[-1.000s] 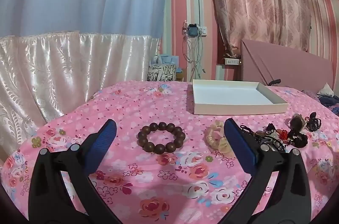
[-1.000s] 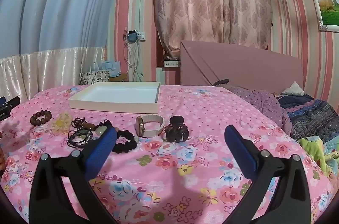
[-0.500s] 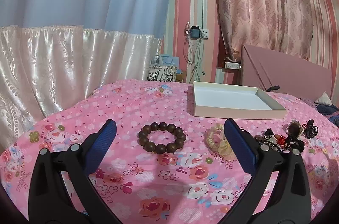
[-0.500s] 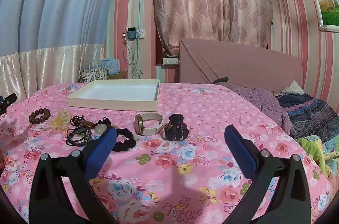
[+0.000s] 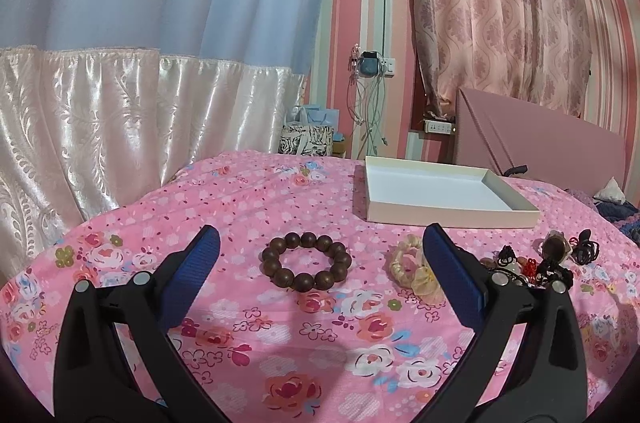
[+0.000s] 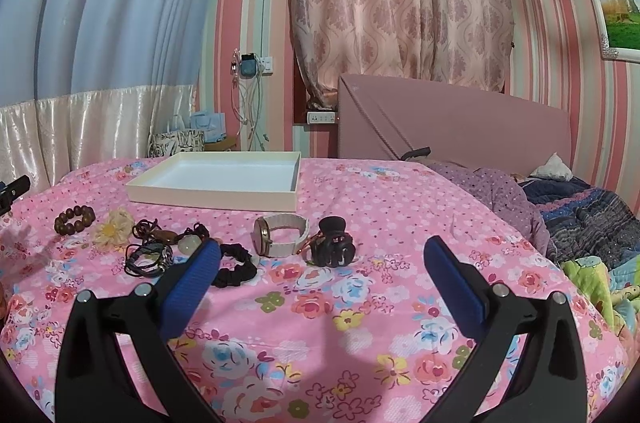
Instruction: Organize jewelry
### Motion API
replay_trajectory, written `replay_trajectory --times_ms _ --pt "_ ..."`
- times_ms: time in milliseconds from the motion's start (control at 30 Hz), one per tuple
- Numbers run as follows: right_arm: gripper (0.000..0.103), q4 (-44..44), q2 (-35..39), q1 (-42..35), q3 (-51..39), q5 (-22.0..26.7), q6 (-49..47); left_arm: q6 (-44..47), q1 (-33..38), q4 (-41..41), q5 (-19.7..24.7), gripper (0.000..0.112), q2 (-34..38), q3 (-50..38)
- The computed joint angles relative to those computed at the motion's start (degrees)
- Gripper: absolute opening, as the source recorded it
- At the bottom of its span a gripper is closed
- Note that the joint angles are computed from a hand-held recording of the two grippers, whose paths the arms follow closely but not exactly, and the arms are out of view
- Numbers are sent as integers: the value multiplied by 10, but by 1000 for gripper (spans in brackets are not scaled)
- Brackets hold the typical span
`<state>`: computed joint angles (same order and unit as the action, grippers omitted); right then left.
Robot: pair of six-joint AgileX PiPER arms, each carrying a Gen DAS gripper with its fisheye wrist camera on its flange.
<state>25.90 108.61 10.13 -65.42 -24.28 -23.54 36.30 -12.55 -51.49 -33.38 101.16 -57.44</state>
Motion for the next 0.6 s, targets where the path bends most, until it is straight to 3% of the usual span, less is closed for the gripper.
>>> replay_trajectory --times_ms 600 --pt "101 -7 -3 3 8 -18 4 6 0 -1 -1 100 2 -2"
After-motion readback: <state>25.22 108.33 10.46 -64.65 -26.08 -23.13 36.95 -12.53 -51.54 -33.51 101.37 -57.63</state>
